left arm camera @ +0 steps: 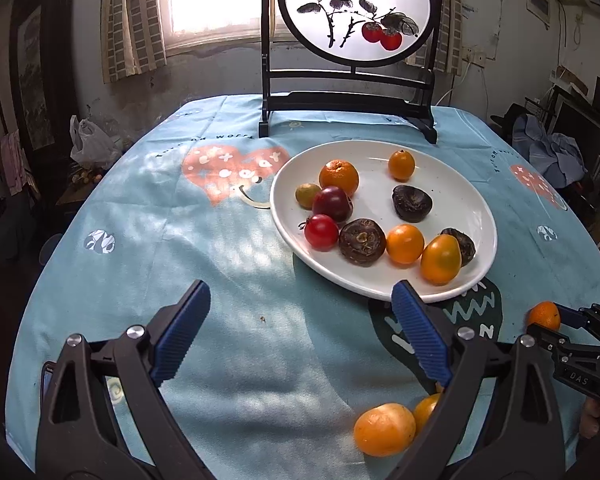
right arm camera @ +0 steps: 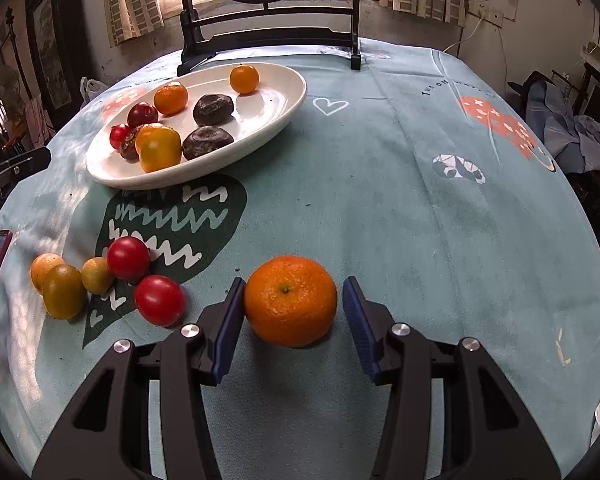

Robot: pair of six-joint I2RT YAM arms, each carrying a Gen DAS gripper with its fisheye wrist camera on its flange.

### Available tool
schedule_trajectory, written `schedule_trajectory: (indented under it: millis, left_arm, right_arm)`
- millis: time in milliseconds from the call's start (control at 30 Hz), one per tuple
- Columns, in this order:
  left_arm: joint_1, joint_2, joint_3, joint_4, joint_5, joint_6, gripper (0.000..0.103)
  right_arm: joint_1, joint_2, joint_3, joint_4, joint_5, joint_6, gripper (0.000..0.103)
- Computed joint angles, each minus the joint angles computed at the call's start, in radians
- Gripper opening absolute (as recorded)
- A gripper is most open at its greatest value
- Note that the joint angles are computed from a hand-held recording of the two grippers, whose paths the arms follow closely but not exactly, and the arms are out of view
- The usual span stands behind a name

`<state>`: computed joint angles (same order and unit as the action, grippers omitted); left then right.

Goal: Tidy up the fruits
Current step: 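Grasp a mandarin with the right tool while the left grasps a yellow tomato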

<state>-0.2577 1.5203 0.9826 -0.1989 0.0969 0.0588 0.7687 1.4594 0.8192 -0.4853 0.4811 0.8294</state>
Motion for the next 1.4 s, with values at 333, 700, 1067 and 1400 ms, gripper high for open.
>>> schedule_trajectory:
  millis: [333, 700, 1067, 1400]
  left_arm:
    - [0.011, -0.002, -0.010, -0.007, 0.002, 0.006, 0.094]
    - [0.117, -0.203, -0.190, -0.031, 0.332, 0.349, 0.093]
    - [0.100, -0.114, -0.213, -0.118, 0.346, 0.501, 0.067]
    - [0.066, -0.052, -0.158, -0.144, 0.340, 0.515, 0.055]
  right_arm:
    - [0.014, 0.030, 0.011, -0.009, 0.016, -0.004, 0.045]
    - [-0.041, -0.060, -0.067, 0.081, -0.077, 0.024, 0.044]
    - [-0.034, -0.049, -0.061, 0.072, -0.067, 0.025, 0.044]
    - [-0.029, -0.057, -0.070, 0.072, -0.067, 0.035, 0.044]
